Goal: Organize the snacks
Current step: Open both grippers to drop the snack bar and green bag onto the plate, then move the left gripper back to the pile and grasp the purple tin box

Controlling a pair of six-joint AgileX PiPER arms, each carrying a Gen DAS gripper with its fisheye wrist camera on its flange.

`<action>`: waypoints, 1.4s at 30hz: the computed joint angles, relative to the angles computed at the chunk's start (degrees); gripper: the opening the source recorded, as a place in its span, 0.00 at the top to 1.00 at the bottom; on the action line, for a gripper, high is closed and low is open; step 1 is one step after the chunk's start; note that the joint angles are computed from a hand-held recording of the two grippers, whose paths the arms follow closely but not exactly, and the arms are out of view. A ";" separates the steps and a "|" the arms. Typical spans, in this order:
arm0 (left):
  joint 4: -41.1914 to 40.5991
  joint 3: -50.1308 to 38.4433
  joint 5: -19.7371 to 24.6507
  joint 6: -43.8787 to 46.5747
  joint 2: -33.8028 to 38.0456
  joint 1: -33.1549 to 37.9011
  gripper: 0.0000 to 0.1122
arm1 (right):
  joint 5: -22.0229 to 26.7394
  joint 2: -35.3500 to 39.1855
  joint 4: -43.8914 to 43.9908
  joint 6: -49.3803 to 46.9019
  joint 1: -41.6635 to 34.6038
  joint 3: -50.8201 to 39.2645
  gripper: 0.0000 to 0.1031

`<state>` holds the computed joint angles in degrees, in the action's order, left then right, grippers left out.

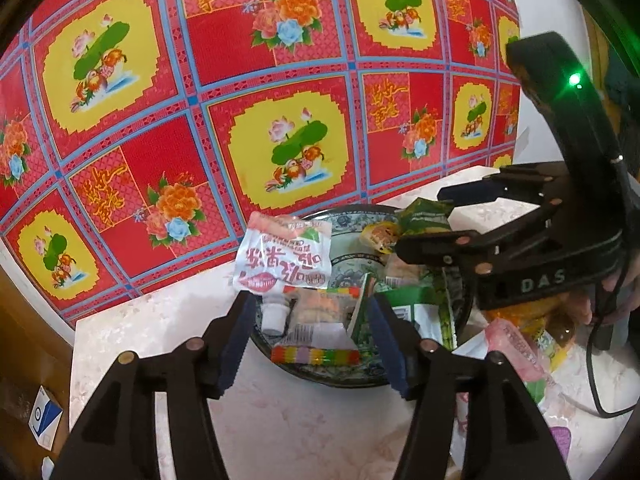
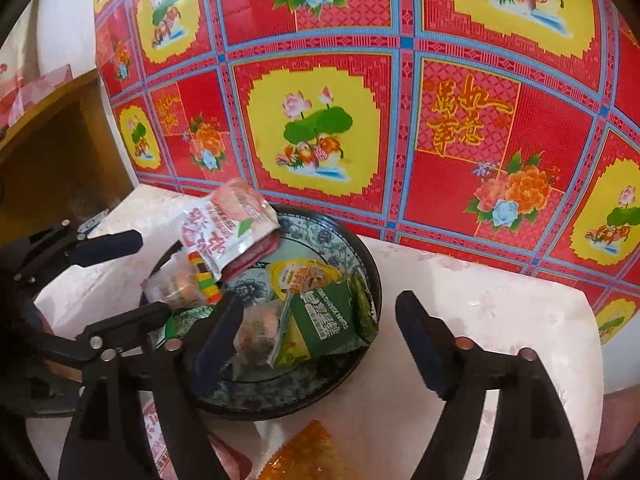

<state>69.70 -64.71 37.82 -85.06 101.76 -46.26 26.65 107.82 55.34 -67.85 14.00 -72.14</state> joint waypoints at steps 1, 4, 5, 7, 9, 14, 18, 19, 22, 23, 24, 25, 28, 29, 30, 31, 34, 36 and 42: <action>-0.04 -0.01 0.02 -0.05 0.00 0.02 0.43 | 0.12 -0.13 0.69 -0.69 -0.08 0.17 0.21; 0.21 0.10 -0.10 -0.26 -0.02 -0.08 0.42 | -0.08 -0.49 1.74 -1.70 -0.09 0.66 0.21; 0.33 0.14 0.00 -0.37 -0.04 -0.18 0.42 | -0.18 -0.54 1.73 -1.65 -0.07 0.73 0.21; 0.83 0.34 0.05 -0.83 -0.13 -0.32 0.42 | -0.26 -0.72 2.29 -1.99 -0.25 1.06 0.21; 1.32 0.51 0.17 -1.26 -0.17 -0.48 0.42 | 0.14 -0.79 3.19 -2.69 -0.64 1.19 0.21; 3.24 0.95 1.18 -2.46 -0.24 -1.20 0.39 | -0.15 -1.40 3.64 -3.48 -0.67 1.50 0.21; 2.82 0.79 1.64 -1.52 -0.41 -1.69 0.38 | 0.56 -2.61 2.55 -2.43 -0.56 1.90 0.21; 2.31 0.60 2.17 -1.08 -0.47 -1.93 0.38 | 1.16 -2.82 0.60 -0.12 -0.42 1.56 0.21; -0.07 0.25 4.04 0.43 -1.54 -3.13 0.38 | 1.63 -4.28 -3.53 5.56 -0.15 2.10 0.21; -1.48 -0.08 4.43 1.48 -1.83 -3.44 0.38 | 1.39 -5.21 -2.92 5.30 -0.33 3.08 0.21; -3.33 -0.20 4.22 2.88 -2.53 -3.83 0.38 | 0.63 -6.43 -1.96 4.54 -0.48 4.52 0.21; -5.79 -0.09 3.32 4.39 -3.74 -4.30 0.38 | -1.24 -8.32 -0.57 3.30 -0.51 6.83 0.21; -9.52 -1.15 5.84 5.90 -5.06 -6.88 0.38 | -3.59 -11.79 3.42 -0.33 -1.06 10.94 0.21; -9.61 -1.65 7.62 5.78 -5.22 -8.20 0.38 | -3.57 -12.79 4.57 -1.36 -1.46 11.97 0.21; -8.92 -1.74 9.45 4.93 -5.77 -9.97 0.38 | -3.34 -13.95 5.59 -2.25 -1.88 13.01 0.21; -8.59 -1.75 10.37 4.41 -6.15 -11.06 0.38 | -3.26 -15.38 6.61 -3.20 -2.21 14.30 0.21; -8.66 -1.50 13.20 2.63 -7.97 -14.70 0.36 | -3.82 -20.08 8.79 -5.51 -2.64 18.27 0.21; -8.41 -1.60 15.73 1.41 -8.62 -17.17 0.35 | -3.71 -22.59 9.08 -6.06 -2.78 20.15 0.21; -7.59 -2.00 24.29 -1.22 -9.79 -24.06 0.35 | -2.22 -30.85 12.81 -9.45 -4.17 26.91 0.21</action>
<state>62.11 -66.71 62.11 -86.28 91.96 -70.32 24.43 76.96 68.15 -77.30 9.83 -45.23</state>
